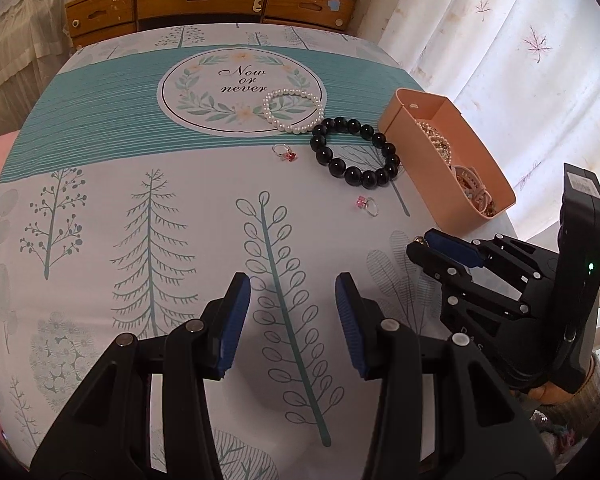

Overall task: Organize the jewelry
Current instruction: 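Lower the right gripper onto the gold coin pendant and close it, then carry the gold coin pendant into the pink box and open the right gripper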

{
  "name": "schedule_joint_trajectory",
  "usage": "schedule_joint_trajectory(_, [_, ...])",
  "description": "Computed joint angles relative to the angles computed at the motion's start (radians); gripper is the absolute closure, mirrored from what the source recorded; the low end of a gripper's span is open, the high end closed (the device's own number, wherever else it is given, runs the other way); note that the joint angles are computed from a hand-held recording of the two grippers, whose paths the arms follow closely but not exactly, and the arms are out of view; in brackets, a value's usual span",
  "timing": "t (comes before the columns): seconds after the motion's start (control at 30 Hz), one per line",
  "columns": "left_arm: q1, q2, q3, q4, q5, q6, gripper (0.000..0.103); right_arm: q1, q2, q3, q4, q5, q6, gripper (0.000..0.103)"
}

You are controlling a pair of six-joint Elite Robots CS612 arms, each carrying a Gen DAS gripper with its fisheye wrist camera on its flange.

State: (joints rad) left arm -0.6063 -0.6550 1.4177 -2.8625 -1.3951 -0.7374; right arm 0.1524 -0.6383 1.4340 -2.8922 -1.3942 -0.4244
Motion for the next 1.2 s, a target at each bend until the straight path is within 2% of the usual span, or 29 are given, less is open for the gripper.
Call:
schedule_joint_trajectory(0.23, [0.0, 0.008, -0.015, 0.014, -0.012, 0.005, 0.062, -0.007, -0.005, 0.003, 0.015, 0.023, 0.018, 0.084])
schedule_joint_trajectory(0.37, [0.005, 0.014, -0.026, 0.016, -0.048, -0.002, 0.062, -0.016, -0.017, 0.016, 0.012, 0.056, 0.03, 0.084])
schedule_joint_trajectory(0.43, [0.006, 0.017, -0.033, 0.026, -0.057, -0.001, 0.059, -0.02, -0.026, 0.026, -0.001, 0.076, 0.033, 0.084])
schedule_joint_trajectory(0.5, [0.005, 0.019, -0.041, 0.037, -0.057, 0.005, 0.049, -0.025, -0.038, 0.037, -0.019, 0.099, 0.034, 0.084])
schedule_joint_trajectory(0.8, [0.015, 0.018, -0.102, 0.093, -0.027, 0.043, 0.047, -0.052, -0.072, 0.026, -0.075, 0.166, 0.1, 0.084])
schedule_joint_trajectory(0.9, [0.023, 0.022, -0.135, 0.118, -0.015, 0.056, 0.047, -0.062, -0.067, -0.012, -0.062, 0.161, 0.126, 0.084])
schedule_joint_trajectory(1.2, [0.05, 0.039, -0.22, 0.179, 0.017, 0.092, 0.047, -0.087, -0.024, -0.158, 0.011, 0.075, 0.206, 0.084])
